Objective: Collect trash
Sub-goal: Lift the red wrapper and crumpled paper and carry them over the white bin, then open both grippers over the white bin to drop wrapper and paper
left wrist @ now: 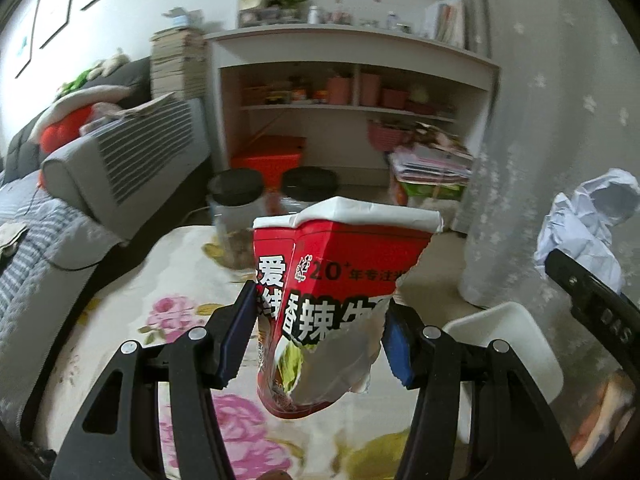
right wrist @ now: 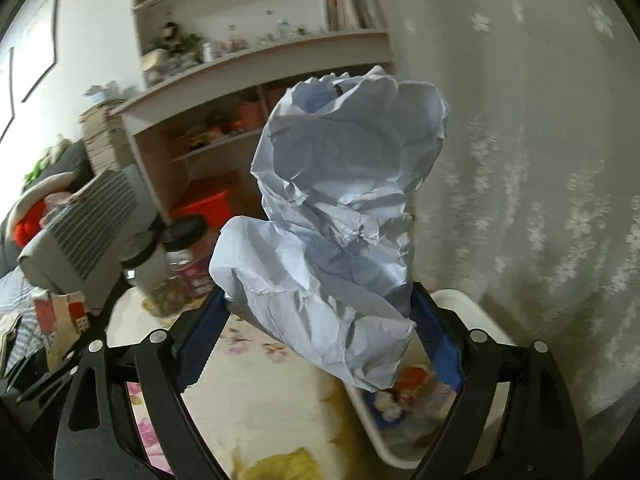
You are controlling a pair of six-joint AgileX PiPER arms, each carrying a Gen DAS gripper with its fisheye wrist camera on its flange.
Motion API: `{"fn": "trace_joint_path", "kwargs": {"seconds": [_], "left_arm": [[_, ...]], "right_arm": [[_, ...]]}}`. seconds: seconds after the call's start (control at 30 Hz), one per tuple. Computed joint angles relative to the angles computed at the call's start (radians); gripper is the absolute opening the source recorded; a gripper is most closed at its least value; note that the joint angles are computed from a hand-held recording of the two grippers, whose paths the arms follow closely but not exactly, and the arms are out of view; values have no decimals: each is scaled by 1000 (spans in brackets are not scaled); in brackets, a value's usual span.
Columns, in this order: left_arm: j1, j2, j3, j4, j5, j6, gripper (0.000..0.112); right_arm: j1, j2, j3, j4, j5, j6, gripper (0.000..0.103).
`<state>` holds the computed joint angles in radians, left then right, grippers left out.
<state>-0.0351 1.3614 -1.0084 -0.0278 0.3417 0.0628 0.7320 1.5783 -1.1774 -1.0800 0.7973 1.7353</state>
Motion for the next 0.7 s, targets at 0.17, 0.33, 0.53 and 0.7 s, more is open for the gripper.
{"fn": "trace_joint_path", "kwargs": {"seconds": [0.17, 0.33, 0.53, 0.7], "left_arm": [[-146, 16, -16, 203, 6, -224, 57], [-261, 55, -54, 328, 23, -370, 57], [-399, 145, -138, 408, 77, -479, 59], [-470, 255, -276, 284, 163, -374, 68]], "right_arm": [[-112, -62, 59, 106, -46, -85, 94], [-205, -153, 145, 137, -61, -37, 96], [-315, -279, 264, 149, -100, 40, 96], [-393, -364, 336, 153, -114, 75, 96]]}}
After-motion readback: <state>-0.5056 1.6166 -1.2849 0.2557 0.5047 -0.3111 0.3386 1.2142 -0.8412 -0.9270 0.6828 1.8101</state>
